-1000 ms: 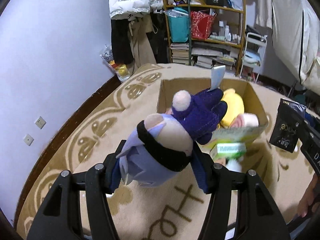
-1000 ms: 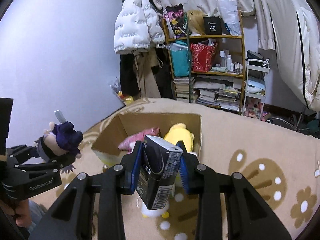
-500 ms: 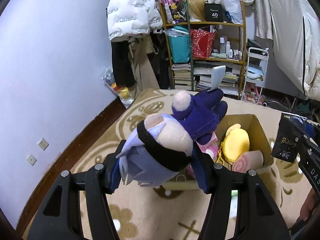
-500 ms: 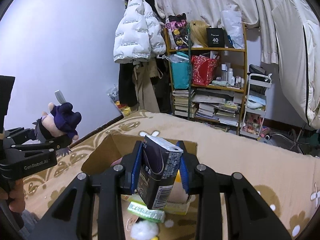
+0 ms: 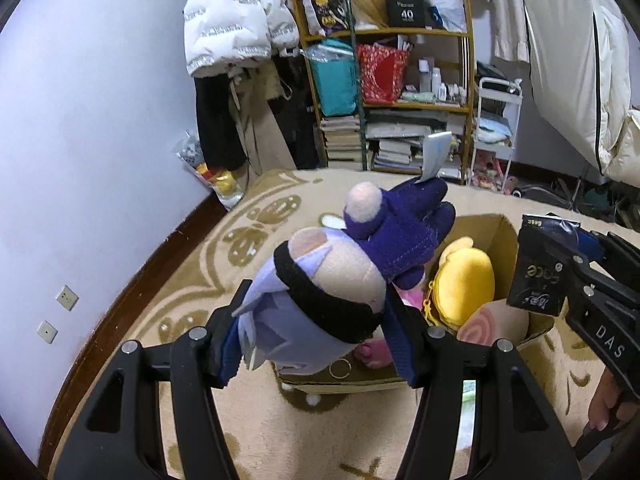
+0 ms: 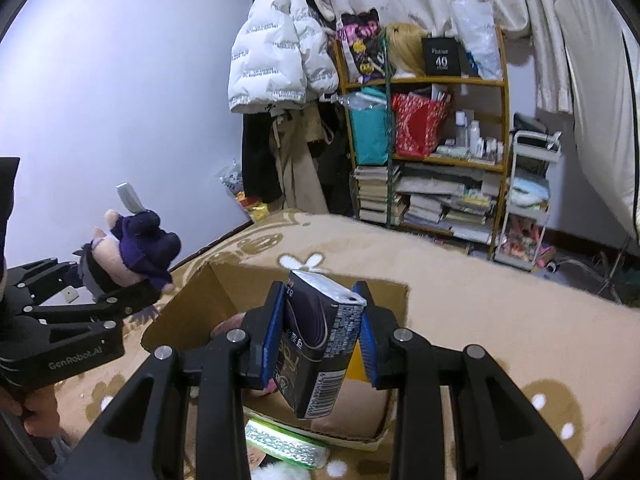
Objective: Organize soft objects
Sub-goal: 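Lift and carry the doll and black packet over the cardboard box, then open both tools to drop the doll and packet into the box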
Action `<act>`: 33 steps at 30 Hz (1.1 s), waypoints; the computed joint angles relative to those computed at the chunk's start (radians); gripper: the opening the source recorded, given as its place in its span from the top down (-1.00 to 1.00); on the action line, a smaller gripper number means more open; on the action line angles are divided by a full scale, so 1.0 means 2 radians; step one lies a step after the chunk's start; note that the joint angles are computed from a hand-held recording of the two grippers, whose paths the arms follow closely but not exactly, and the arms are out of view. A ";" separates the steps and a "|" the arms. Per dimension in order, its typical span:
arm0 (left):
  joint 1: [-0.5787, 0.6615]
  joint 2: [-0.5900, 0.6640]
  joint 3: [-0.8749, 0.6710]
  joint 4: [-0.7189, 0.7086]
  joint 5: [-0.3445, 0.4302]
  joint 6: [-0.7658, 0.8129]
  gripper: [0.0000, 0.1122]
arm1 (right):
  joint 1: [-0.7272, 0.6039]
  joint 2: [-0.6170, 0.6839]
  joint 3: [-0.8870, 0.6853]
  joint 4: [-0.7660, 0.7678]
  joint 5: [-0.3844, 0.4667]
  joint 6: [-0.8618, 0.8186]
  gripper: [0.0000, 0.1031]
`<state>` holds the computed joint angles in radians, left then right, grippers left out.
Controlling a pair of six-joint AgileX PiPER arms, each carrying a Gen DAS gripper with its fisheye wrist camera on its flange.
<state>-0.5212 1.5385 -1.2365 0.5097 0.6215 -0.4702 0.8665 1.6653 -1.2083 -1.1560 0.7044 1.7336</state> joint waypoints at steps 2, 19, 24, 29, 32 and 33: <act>0.001 0.010 -0.003 -0.006 0.000 0.006 -0.05 | -0.004 0.007 0.002 -0.001 -0.013 0.002 0.31; 0.012 0.047 -0.009 -0.061 0.012 0.058 -0.07 | -0.021 0.028 0.023 -0.006 -0.071 0.037 0.26; 0.008 0.053 -0.009 -0.057 0.019 0.056 -0.08 | -0.021 0.028 0.026 -0.002 -0.076 0.042 0.26; 0.007 0.060 -0.013 -0.057 0.029 0.056 -0.08 | -0.019 0.028 0.026 0.003 -0.075 0.039 0.26; 0.006 0.064 -0.018 -0.059 0.039 0.057 -0.11 | -0.017 0.027 0.027 0.008 -0.076 0.038 0.26; 0.007 0.065 -0.018 -0.060 0.040 0.058 -0.15 | -0.016 0.026 0.027 0.009 -0.076 0.038 0.26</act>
<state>-0.5080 1.6677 -1.2731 0.3889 0.7025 -0.3549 0.8335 1.7175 -1.1535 -1.1385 0.5528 1.8102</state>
